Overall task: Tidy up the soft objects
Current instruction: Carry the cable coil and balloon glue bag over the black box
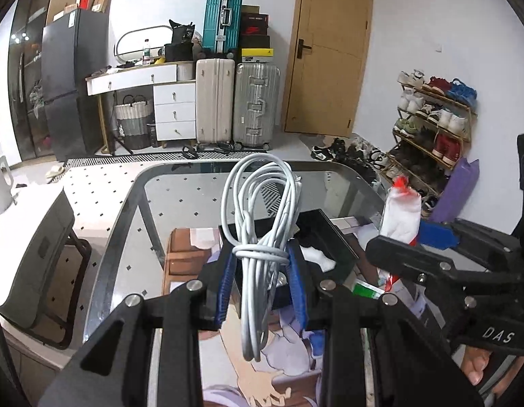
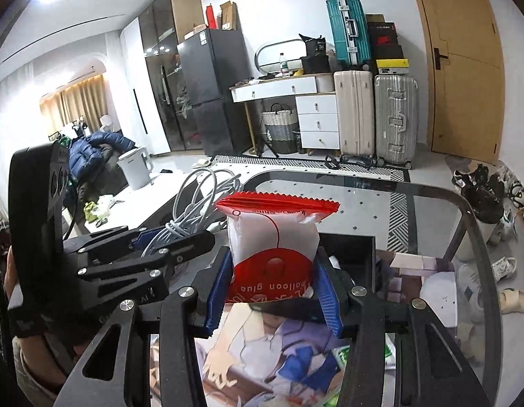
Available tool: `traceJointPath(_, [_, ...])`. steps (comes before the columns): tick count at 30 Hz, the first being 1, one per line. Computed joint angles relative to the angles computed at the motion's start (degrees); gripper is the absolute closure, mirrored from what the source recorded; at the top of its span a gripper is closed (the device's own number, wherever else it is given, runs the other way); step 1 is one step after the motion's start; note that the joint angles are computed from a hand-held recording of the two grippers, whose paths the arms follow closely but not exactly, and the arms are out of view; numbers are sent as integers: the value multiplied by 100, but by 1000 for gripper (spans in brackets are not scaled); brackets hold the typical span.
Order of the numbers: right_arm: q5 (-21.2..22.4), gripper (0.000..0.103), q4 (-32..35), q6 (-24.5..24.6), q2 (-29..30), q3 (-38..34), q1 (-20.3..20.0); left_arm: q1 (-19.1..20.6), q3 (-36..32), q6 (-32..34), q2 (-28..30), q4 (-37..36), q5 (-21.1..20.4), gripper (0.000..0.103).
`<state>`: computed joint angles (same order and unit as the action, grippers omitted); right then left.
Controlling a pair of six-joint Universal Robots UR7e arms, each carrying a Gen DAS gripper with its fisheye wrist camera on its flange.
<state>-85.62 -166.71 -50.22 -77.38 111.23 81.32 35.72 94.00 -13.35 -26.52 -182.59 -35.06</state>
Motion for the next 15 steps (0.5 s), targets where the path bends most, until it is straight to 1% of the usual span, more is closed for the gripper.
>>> traceJointPath(2, [-74, 55, -30, 52, 159, -174, 37, 16, -170, 91, 126, -43, 98, 74])
traceJointPath(4, [-110, 55, -116, 73, 319, -326, 21, 70, -342, 301, 243, -174, 25, 74])
traceJointPath(6, [-159, 55, -77, 230, 486, -551, 9, 156, -470, 459, 340, -293, -100, 74])
traceJointPath(8, [-133, 55, 137, 363, 605, -760, -16, 241, -606, 377, 414, -191, -125, 74])
traceJointPath(9, [-146, 55, 203, 405, 670, -857, -23, 297, -674, 237, 436, -53, -154, 74])
traceJointPath(12, [-302, 55, 133, 355, 886, -1036, -18, 455, -825, -244, 450, 345, -344, 74])
traceJointPath(13, [-417, 55, 120, 367, 1048, -1165, -25, 485, -872, -304, 477, 413, -381, 74])
traceJointPath(15, [-501, 55, 166, 387, 1150, -1274, -28, 530, -1004, -258, 569, 537, -391, 74])
